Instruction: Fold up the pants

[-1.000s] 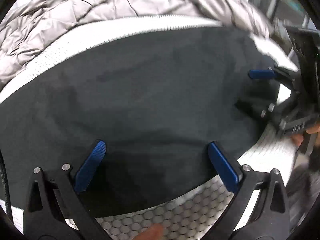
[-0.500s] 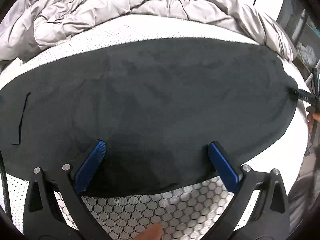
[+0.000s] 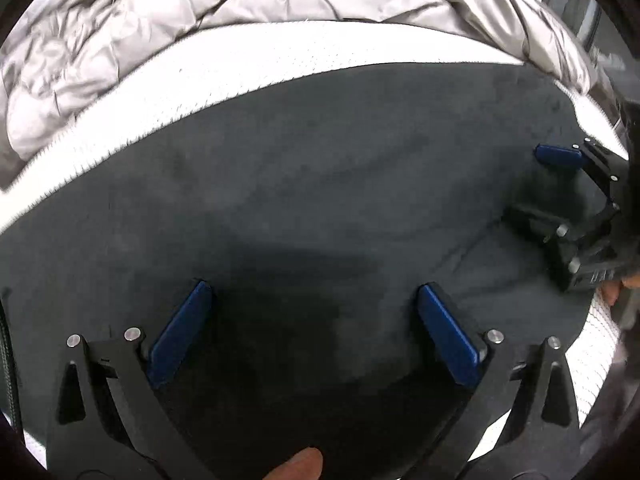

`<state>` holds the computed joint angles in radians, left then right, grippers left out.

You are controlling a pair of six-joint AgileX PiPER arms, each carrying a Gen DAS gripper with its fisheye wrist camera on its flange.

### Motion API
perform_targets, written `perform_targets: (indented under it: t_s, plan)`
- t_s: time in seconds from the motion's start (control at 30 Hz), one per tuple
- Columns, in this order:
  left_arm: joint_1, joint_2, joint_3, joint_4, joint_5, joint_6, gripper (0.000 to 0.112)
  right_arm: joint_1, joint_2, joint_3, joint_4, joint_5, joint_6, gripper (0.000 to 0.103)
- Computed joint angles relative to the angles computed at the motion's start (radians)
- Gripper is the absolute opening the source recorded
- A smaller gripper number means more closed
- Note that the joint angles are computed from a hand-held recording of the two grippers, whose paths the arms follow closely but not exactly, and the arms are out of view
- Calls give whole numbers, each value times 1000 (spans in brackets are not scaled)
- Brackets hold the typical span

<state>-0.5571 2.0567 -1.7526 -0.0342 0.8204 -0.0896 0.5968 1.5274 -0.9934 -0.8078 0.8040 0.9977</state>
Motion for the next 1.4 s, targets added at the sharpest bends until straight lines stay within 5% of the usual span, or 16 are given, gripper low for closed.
perform_targets:
  t_s: [0.1, 0.2, 0.3, 0.37, 0.57, 0.67, 0.73, 0.83, 0.93, 1.0, 1.13, 1.23, 1.3, 1.4]
  plan:
    - [49, -50, 83, -21, -38, 31, 103, -73, -93, 68, -76, 44, -13, 103]
    - [111, -85, 140, -148, -58, 183, 102, -238, -197, 197, -227, 174, 104, 103]
    - [115, -97, 180, -60, -90, 114, 103, -511, -308, 228, -59, 14, 36, 102]
    - [121, -112, 202, -72, -107, 109, 103, -573, -336, 226, 12, -36, -32, 102]
    - [152, -174, 222, -187, -132, 148, 102, -182, -343, 171, -267, 388, 203, 102]
    - [118, -112, 123, -99, -89, 34, 102, -55, -339, 117, -202, 327, 196, 103]
    - [100, -27, 10, -98, -46, -2, 102, -33, -254, 67, -121, 186, 157, 103]
    - [39, 93, -148, 101, 25, -131, 103, -65, -82, -3, -15, -14, 61, 103]
    - [45, 124, -181, 91, 49, -87, 103, -24, 51, -30, -50, 15, 31, 102]
    - [66, 129, -191, 79, 64, -69, 103, -88, -12, 7, -30, -15, 4, 102]
    - [128, 91, -100, -50, -3, 43, 103, -316, -117, 110, -208, 122, 117, 102]
    - [108, 84, -86, 6, -8, 17, 103, -595, -211, 150, -52, -48, 38, 102]
    - [119, 110, -136, 2, 27, 32, 102, -658, -235, 147, 33, -108, -77, 103]
    - [139, 93, -174, -57, 90, 45, 102, -511, -230, 113, -106, 86, 22, 103]
